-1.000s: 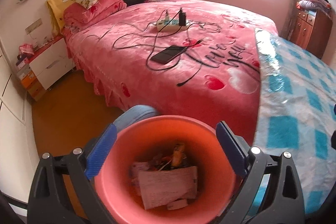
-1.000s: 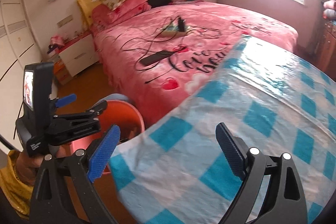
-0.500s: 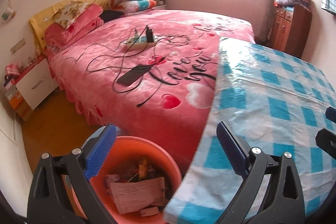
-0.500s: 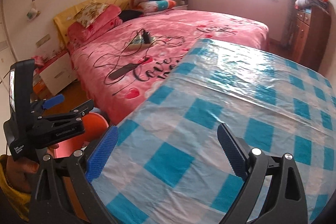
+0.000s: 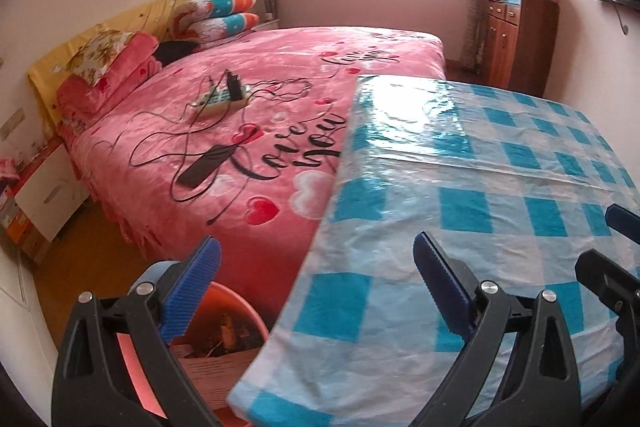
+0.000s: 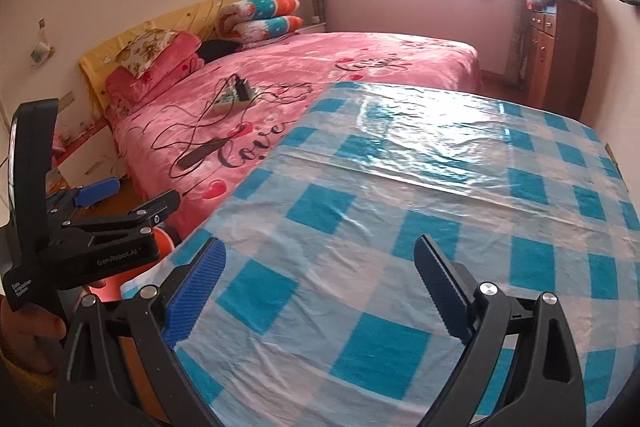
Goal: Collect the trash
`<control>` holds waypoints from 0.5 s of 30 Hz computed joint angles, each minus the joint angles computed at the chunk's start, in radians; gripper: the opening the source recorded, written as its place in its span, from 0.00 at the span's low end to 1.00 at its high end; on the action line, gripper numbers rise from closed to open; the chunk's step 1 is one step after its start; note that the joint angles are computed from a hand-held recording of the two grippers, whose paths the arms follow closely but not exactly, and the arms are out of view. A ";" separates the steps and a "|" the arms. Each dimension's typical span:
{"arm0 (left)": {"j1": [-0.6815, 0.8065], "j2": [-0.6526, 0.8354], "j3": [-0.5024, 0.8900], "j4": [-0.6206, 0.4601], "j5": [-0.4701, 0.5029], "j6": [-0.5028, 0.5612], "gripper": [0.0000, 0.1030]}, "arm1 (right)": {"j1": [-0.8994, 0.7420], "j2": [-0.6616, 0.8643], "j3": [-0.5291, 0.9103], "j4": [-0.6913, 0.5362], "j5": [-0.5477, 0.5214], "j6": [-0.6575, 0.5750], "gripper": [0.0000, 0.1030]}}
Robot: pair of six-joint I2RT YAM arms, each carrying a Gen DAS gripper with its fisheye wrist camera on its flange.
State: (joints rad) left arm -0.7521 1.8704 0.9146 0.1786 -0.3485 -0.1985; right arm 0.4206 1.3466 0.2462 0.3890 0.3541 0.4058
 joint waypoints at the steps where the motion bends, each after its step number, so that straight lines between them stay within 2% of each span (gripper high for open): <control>1: -0.013 0.007 0.011 -0.005 -0.004 -0.002 0.95 | -0.009 -0.014 -0.011 0.001 0.000 -0.002 0.91; 15: -0.137 0.112 0.166 -0.070 -0.012 -0.031 0.95 | -0.217 -0.175 -0.170 0.057 -0.029 -0.073 0.91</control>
